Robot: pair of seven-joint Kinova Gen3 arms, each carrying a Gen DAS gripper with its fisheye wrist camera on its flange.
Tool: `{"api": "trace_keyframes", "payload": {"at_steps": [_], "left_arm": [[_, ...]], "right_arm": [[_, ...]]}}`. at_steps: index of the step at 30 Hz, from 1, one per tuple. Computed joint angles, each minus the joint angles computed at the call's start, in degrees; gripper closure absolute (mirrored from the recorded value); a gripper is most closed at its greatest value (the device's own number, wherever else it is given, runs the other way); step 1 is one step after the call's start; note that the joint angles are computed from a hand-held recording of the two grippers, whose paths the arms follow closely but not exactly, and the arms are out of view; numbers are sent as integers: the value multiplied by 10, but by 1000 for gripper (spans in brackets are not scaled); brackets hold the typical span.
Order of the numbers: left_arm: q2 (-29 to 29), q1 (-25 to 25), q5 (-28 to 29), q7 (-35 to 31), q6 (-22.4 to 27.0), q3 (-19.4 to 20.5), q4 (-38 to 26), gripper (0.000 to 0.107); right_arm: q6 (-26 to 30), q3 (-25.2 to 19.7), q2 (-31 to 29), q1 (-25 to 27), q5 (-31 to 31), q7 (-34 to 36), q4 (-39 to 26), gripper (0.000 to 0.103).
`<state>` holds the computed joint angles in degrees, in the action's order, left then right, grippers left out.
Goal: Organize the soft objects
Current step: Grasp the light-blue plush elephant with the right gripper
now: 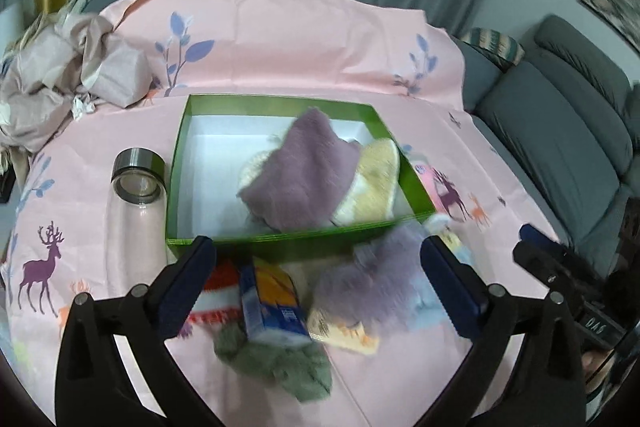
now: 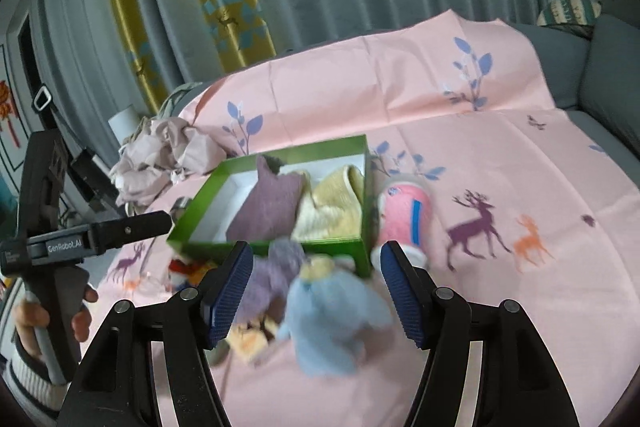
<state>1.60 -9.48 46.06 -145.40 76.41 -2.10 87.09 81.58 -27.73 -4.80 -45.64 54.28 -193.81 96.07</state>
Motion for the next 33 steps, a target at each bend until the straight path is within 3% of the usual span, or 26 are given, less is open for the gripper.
{"api": "trace_keyframes", "payload": {"at_steps": [5,15,26,30,33], "left_arm": [[-36,-6,16,-26,27,-19,34,6],[-79,-5,25,-22,62,-55,79,6],[-99,-7,-10,-36,46,-79,114,6],[-82,-15,2,-59,75,-87,120,6],[-64,-28,23,-90,126,-90,132,6]], "right_arm": [[86,-41,5,-42,17,-43,-5,36],[147,-58,12,-98,27,-92,-5,36],[104,-50,-5,-107,-4,-130,43,36],[81,-51,-10,-96,-20,-127,53,36],[53,-51,-17,-87,-28,-112,66,36]]}}
